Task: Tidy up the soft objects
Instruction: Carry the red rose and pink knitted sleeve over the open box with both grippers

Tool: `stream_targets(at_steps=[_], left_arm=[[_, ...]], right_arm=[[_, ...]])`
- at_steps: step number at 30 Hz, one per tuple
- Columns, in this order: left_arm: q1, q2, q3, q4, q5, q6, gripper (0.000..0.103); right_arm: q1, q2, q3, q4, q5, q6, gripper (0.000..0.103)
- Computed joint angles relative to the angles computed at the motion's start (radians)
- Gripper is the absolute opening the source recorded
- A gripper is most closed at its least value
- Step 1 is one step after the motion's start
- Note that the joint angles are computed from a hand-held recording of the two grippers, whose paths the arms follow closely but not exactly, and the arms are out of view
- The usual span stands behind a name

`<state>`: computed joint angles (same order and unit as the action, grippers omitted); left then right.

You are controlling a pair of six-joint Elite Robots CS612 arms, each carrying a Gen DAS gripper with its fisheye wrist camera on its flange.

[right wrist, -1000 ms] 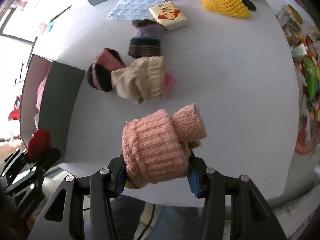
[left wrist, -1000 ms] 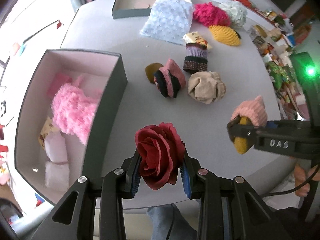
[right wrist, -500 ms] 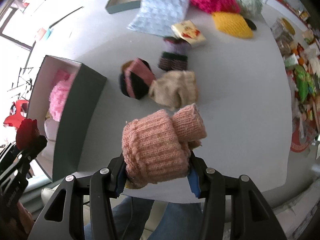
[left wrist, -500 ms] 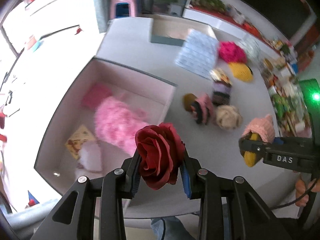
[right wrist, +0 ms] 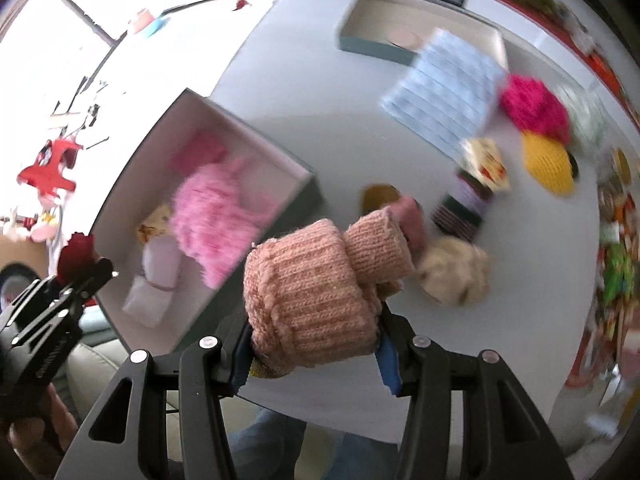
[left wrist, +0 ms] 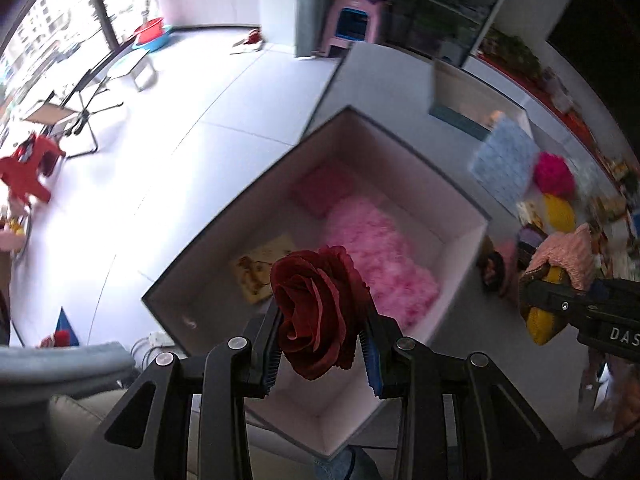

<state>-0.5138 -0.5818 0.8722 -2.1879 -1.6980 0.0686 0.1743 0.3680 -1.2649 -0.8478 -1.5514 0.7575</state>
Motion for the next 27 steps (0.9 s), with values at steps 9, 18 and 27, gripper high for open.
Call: stream_targets(at_steps=[9,18,27], left_arm=[[0.012,0.023,-0.027,0.019,0.025,-0.051,0.035],[0.014,0.046,-0.063,0.050,0.032,-0.071,0.035],[0.019,0.058,-0.082,0.073,0.026,-0.083,0.035]], right_arm=[[0.012,-0.060,0.145,-0.082,0.005,-0.088,0.055],[0.015,-0.086,0.212,-0.100,0.005,-0.115,0.055],[0.019,-0.102,0.252,-0.103,-0.005,-0.131,0.055]])
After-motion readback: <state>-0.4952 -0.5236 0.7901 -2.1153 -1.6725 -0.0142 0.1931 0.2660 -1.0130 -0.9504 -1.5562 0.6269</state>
